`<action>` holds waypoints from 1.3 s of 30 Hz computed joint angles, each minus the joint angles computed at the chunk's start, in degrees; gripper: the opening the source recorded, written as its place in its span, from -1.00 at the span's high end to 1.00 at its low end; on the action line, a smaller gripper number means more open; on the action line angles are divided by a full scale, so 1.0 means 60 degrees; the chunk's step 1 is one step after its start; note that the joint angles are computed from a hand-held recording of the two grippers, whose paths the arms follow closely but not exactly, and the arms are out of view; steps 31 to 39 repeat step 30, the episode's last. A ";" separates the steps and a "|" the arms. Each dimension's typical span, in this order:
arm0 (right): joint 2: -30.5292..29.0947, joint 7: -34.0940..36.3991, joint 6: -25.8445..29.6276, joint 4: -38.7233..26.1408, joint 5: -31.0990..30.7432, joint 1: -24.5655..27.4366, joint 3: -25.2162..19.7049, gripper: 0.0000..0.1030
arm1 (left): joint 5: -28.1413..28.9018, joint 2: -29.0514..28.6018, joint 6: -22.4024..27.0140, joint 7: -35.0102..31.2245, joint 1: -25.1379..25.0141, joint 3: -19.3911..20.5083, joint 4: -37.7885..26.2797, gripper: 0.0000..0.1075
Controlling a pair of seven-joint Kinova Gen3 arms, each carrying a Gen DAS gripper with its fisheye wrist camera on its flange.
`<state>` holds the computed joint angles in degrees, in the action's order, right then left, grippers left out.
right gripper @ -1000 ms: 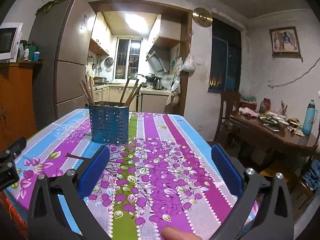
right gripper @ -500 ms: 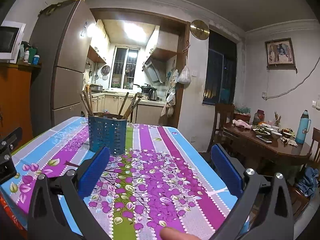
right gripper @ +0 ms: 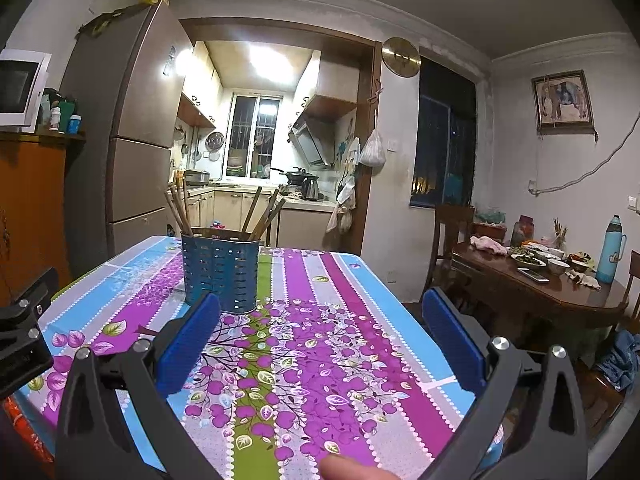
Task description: Organize utensils
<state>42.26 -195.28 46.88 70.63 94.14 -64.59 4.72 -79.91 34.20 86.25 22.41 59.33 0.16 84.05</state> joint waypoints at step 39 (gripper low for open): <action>-0.0085 0.0096 -0.0339 0.0029 -0.0310 0.0107 0.0010 -0.91 | 0.0119 -0.0211 -0.0738 0.0239 -0.0201 0.0111 0.0342 -0.84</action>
